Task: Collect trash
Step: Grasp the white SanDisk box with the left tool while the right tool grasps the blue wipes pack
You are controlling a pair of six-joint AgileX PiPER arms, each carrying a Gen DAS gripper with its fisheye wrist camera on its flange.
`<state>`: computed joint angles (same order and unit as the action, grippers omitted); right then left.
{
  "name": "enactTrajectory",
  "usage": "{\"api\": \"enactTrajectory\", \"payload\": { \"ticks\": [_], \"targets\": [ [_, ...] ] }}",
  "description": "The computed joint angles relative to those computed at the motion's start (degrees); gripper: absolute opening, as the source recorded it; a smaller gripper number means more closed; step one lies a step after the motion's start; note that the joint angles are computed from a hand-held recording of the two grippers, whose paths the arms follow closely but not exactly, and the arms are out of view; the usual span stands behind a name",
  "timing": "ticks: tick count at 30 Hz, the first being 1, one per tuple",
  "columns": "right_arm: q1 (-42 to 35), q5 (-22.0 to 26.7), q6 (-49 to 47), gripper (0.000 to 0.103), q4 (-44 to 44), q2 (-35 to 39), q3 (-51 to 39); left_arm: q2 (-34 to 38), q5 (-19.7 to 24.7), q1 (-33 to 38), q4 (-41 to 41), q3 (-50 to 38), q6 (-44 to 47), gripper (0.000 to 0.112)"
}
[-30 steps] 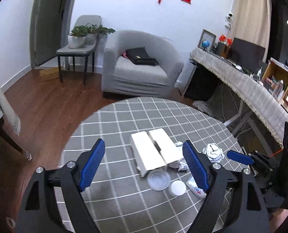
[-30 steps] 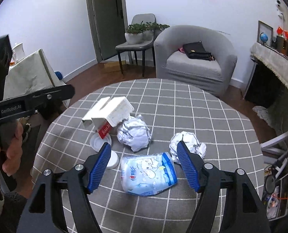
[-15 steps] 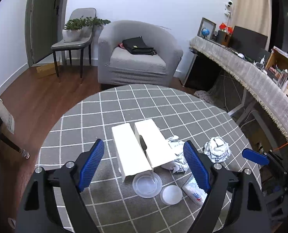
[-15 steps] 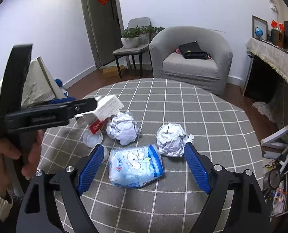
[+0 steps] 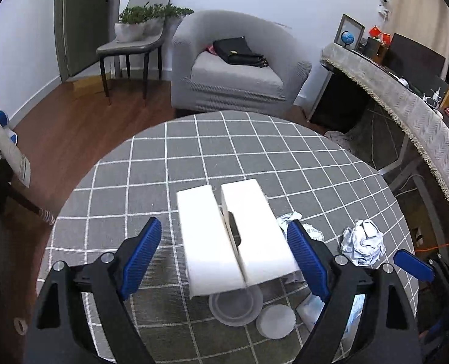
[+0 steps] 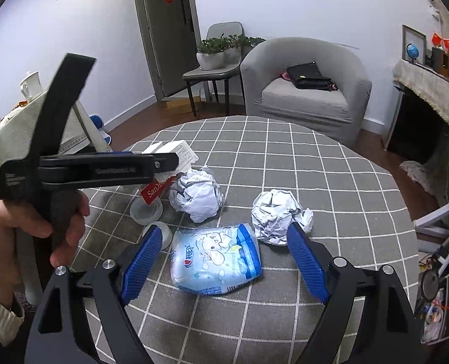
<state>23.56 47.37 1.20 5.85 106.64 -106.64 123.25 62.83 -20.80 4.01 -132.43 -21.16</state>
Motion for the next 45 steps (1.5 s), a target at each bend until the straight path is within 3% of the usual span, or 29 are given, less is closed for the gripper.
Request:
{"api": "enactTrajectory", "payload": {
  "ticks": [4,15,24,31,40,45],
  "targets": [
    [-0.34,0.24,-0.28,0.085,0.56,0.4,-0.2,0.31,-0.54,0.06,-0.34,0.41,-0.57,0.087],
    [-0.54,1.24,-0.11,0.085,0.41,1.12,-0.87,-1.61,-3.09,1.68,-3.01,4.86,2.18,0.066],
    [-0.04,4.66,-4.04,0.086,1.62,2.26,-1.83,-6.38,-9.22,3.04,-5.41,12.26,2.74,0.058],
    [0.73,6.69,-2.67,0.087,0.3,3.05,-2.3,-8.38,-10.36,4.09,-7.7,15.95,5.07,0.054],
    [3.35,10.4,-0.19,0.089,-3.75,6.5,-6.92,-6.93,-10.52,3.85,-7.21,16.18,6.44,0.059],
    [3.13,11.24,0.32,0.089,-3.83,8.14,-8.91,-6.05,-10.66,4.05,-7.16,15.75,6.86,0.041]
  ]
}}
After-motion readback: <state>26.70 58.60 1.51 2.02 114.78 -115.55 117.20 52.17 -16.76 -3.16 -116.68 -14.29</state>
